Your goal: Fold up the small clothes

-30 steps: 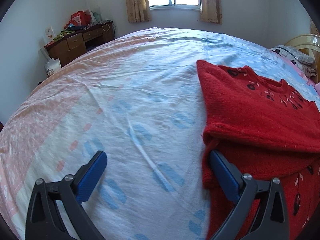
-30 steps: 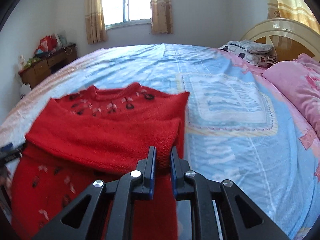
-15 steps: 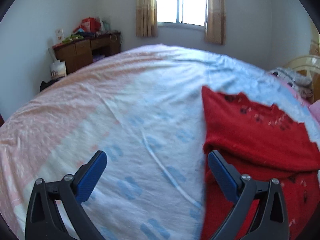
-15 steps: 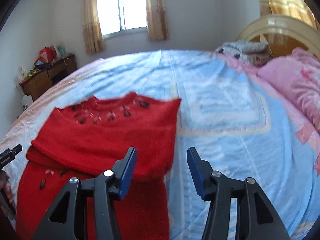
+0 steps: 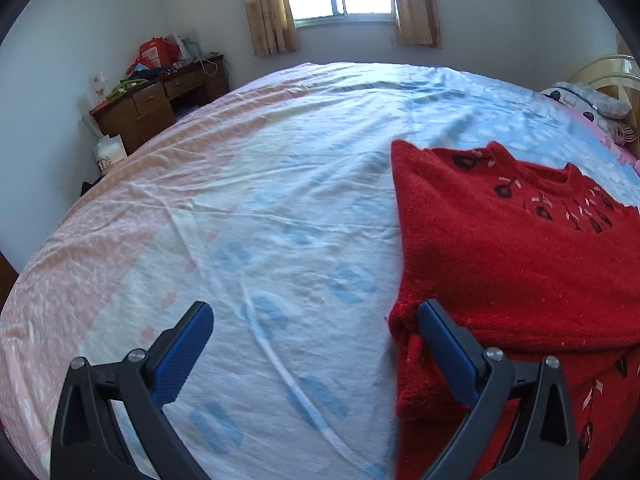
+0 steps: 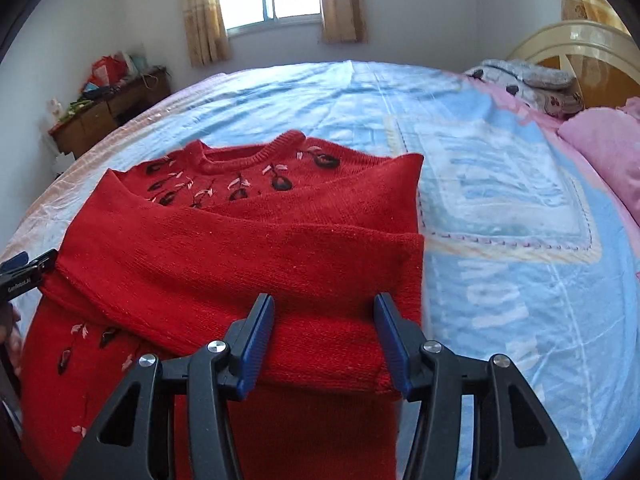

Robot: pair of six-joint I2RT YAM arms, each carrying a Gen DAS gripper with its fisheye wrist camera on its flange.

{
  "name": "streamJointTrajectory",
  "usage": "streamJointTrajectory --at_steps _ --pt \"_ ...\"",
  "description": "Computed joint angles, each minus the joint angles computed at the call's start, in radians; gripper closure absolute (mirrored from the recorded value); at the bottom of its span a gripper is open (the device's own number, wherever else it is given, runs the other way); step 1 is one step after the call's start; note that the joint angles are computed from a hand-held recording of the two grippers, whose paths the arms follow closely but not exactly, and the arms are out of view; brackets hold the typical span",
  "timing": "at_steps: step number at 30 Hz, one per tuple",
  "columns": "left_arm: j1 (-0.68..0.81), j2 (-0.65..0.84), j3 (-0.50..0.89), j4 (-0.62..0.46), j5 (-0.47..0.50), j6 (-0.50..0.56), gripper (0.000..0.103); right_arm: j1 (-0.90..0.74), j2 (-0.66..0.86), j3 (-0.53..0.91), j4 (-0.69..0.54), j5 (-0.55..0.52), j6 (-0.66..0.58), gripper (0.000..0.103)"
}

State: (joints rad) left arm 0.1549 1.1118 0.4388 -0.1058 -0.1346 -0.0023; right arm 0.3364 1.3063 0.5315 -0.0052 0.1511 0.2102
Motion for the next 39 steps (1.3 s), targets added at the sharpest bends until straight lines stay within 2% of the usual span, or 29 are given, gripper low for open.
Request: streamJointTrajectory --at_steps 4,7,13,19,23,26,29,32,39 --pt "0.044 -0.003 -0.005 -0.014 0.067 -0.002 0.0 0.029 -0.048 -0.021 -0.032 0.044 0.004 0.05" --pt "0.044 -0.006 -0.009 -0.018 0.08 -0.008 0.0 0.081 -0.104 -0.054 -0.038 0.111 0.02 0.05" --pt "0.026 -0.009 -0.019 0.001 0.052 -0.009 0.0 0.052 -0.08 -0.075 0.013 0.064 0.015 0.049" --pt "0.015 -0.015 -0.025 0.01 0.035 -0.012 0.0 0.08 -0.074 -0.087 0.034 0.103 0.014 0.048" --pt "0.004 -0.026 -0.031 0.014 0.024 -0.012 0.0 0.055 -0.092 -0.109 0.06 0.061 0.013 0.046" --pt "0.018 -0.036 -0.029 0.001 0.059 -0.003 0.0 0.049 -0.093 -0.107 0.057 0.047 0.011 0.045" --pt "0.035 -0.039 -0.023 -0.018 0.094 0.002 0.0 0.085 -0.077 -0.079 0.017 0.097 0.007 0.043" --pt "0.04 -0.071 -0.026 -0.047 0.109 0.012 0.0 0.121 -0.094 -0.078 -0.007 0.139 0.007 0.042" --pt "0.064 -0.249 -0.076 -0.152 0.16 0.053 0.0 0.138 -0.229 -0.125 -0.06 0.135 0.051 0.042"
